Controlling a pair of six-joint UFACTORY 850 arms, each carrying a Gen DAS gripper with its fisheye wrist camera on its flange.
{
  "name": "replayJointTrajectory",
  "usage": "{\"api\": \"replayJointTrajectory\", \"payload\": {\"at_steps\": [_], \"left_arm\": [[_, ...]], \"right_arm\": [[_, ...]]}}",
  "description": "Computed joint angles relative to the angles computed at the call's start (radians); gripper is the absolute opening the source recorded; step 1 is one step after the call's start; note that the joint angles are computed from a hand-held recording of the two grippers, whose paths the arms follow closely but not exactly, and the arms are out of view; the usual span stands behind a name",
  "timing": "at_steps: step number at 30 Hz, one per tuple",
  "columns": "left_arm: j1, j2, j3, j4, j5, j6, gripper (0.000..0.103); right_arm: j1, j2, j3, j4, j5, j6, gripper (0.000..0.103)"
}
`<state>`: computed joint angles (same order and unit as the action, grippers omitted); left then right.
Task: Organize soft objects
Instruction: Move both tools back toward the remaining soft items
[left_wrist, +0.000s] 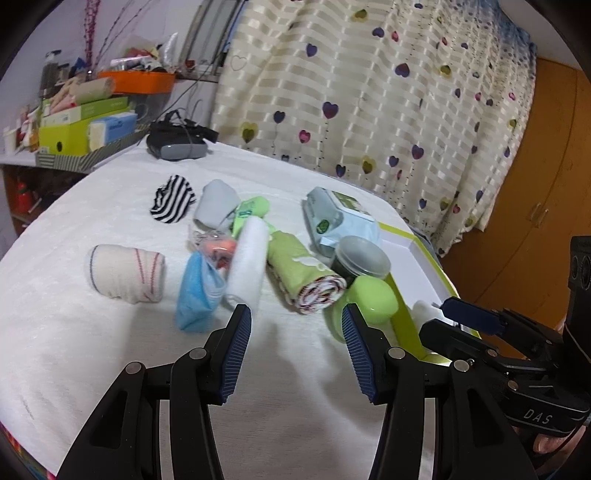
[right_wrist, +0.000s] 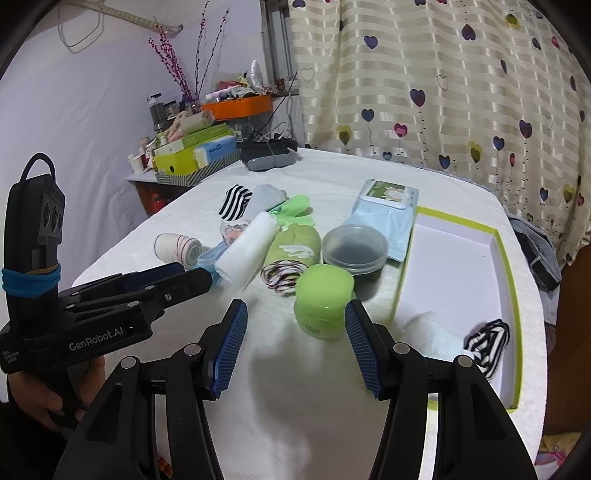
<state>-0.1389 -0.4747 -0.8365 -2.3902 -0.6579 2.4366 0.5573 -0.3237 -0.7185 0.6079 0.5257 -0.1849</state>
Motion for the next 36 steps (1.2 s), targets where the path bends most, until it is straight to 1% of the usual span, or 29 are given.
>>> {"api": "replayJointTrajectory", "payload": {"at_steps": [14, 21, 26, 30, 36], "left_arm": [[0.052, -0.031, -0.035, -0.086, 0.049, 0.02, 0.051], [0.074, -0.042, -0.042, -0.12, 0.06, 0.033, 0.051], [0.093, -0.052, -0.051, -0.147, 0.074, 0.039, 0.051], [0.104, -0.06, -0.057, -0.162, 0.083, 0.04, 0.051], [0.129, -0.076, -0.07, -0.152, 0.087, 0.014, 0.051]], "right_arm": [[0.0, -0.047, -0.067, -0.074, -0.04, 0.011, 0.056], [-0.003, -0.074, -0.1, -0.107, -0.058, 0.023, 0.056], [-0.004, -0.106, -0.141, -0.15, -0.079, 0.037, 0.056], [-0.007, -0.138, -0.178, -0.228, -0.104, 0.095, 0.056], [0.003, -0.195, -0.252, -0.248, -0.143, 0.086, 0.056]]}}
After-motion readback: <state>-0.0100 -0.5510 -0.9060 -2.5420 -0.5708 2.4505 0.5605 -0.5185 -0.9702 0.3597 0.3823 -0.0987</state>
